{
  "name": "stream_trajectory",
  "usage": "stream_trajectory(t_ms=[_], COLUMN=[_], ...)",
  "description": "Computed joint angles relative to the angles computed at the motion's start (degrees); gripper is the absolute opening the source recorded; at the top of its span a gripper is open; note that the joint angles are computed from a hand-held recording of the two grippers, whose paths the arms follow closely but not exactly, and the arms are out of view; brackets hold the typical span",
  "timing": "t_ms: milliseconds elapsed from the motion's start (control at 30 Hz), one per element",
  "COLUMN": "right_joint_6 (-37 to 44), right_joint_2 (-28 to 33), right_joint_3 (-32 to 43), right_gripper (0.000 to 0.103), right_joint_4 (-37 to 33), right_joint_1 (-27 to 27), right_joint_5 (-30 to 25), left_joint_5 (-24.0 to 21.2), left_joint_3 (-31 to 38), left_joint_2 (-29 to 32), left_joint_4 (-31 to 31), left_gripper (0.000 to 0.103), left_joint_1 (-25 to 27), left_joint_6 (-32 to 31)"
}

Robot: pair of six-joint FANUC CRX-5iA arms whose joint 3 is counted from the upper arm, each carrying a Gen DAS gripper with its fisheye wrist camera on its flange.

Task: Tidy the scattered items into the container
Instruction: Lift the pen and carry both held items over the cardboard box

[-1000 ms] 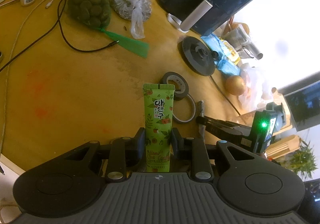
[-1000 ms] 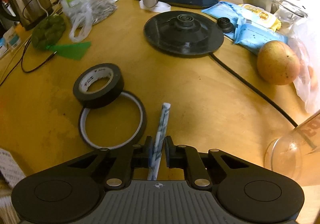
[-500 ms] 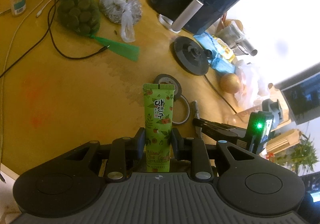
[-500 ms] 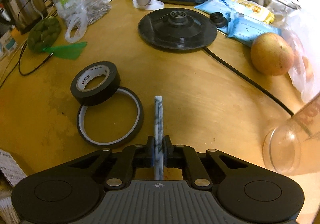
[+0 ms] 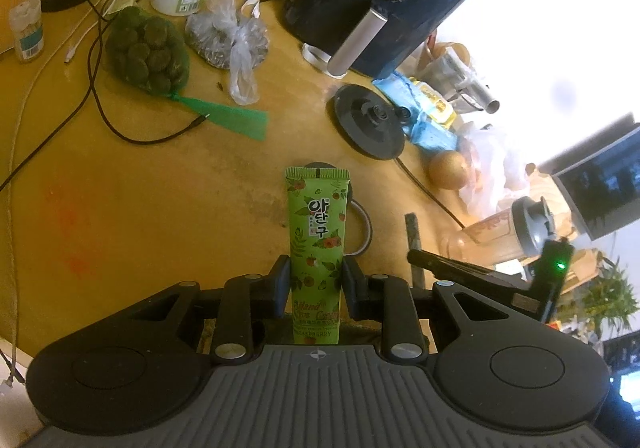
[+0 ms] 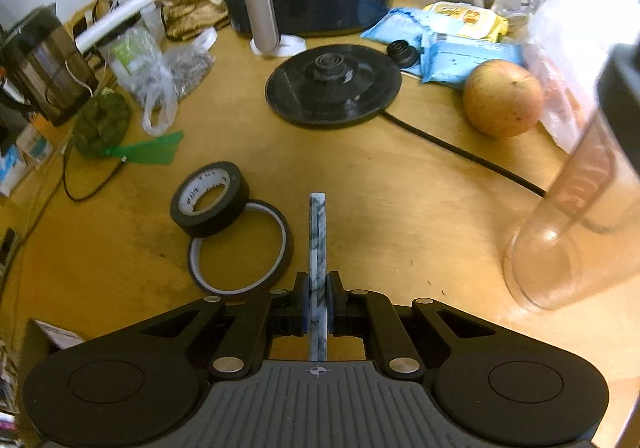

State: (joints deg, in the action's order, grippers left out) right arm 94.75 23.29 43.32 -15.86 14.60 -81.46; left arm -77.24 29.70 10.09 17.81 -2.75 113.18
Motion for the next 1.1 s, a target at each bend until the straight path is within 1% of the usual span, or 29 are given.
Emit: stream_trajectory(t_ms=[433, 500, 600, 700, 867, 1100], right_joint_6=[-2.16, -1.99, -1.76, -1.96, -3.54, -3.98], right_joint_2=[-6.26, -7.10, -7.96, -9.44, -11.97, -14.68], right_joint_3=[-1.40, -1.52, -1.09, -2.02, -4.76, -8.42], right_gripper=[0.011, 0.011, 0.011, 0.011, 0.011, 0.011], right_joint_4=[-4.71, -5.96, -9.84, -10.84, -11.91, -12.13], right_joint_1=[-2.03, -2.42, -3.69, -3.70, -3.85, -3.62], right_joint_5=[-0.80, -1.24, -3.09, -3.61, -3.62, -3.38], left_joint_5=[0.84, 0.84, 0.56, 0.39, -0.93, -4.14], left_joint_3=[-2.00, -2.48, -3.06, -4.11, -5.40, -6.24], left_joint_2=[-1.39, -1.57, -1.80, -2.33, -2.79, -3.00], left_joint_4=[1.96, 2.47, 3.18, 3.82, 4.52, 4.50], left_gripper=[0.027, 0.027, 0.027, 0.027, 0.027, 0.027], left_joint_1=[0.69, 0.74, 0.76, 0.86, 0.88, 0.69], left_joint_6=[-2.76, -3.59, -4.68, -5.70, -7.35, -9.59])
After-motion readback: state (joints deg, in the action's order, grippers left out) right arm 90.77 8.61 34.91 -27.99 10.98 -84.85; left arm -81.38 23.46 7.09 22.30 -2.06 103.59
